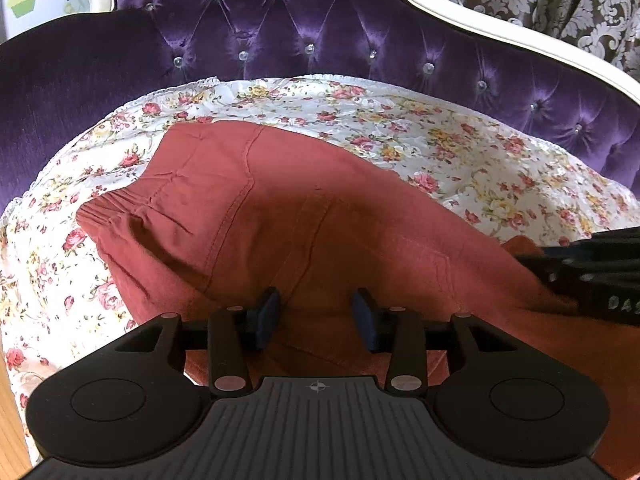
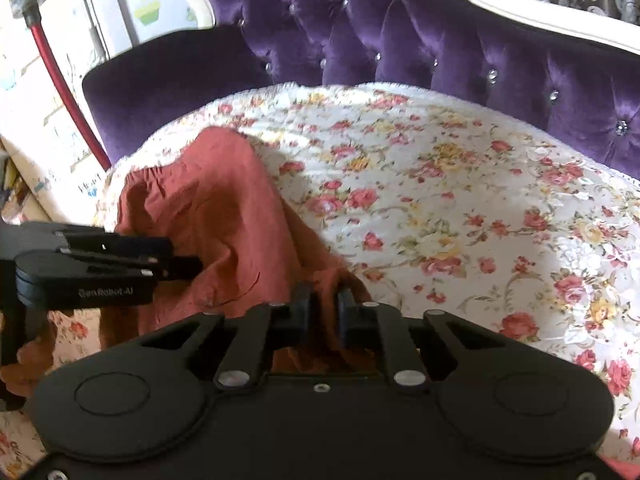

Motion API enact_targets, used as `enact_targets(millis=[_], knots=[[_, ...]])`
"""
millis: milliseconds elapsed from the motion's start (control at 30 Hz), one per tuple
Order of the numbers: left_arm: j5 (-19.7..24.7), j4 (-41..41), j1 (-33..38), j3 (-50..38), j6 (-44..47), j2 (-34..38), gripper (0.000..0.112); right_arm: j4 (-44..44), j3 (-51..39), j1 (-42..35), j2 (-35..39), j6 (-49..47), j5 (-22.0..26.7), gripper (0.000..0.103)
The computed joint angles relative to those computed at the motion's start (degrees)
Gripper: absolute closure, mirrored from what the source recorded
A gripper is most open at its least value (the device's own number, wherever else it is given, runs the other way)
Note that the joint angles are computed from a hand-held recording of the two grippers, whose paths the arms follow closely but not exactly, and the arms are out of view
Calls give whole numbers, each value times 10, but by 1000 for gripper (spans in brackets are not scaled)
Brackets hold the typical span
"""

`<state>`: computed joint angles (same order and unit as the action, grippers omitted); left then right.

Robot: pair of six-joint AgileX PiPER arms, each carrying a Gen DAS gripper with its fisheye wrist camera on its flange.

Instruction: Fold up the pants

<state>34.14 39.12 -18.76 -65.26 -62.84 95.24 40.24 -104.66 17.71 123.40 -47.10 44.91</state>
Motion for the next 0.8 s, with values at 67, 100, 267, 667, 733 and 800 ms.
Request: enact_targets(millis=[67, 100, 267, 667, 733, 800], knots=[[3, 10, -4, 0, -8, 1, 72, -17, -1, 6, 0, 0, -5, 95], [2, 15, -5, 2, -14, 0, 72, -22, 3, 9, -4, -4, -15, 96], [-10, 38, -4, 13, -44, -9, 72, -81, -34, 12, 9, 80, -126, 97], [3, 51, -4, 8, -44, 0, 70, -215, -228, 26, 154, 239, -67, 97], [11, 61, -8, 6, -47, 3, 70, -212, -236, 24, 156, 243, -57, 93], [12, 66, -9, 7, -46, 4, 69, -192, -214, 19, 138, 224, -68, 89]])
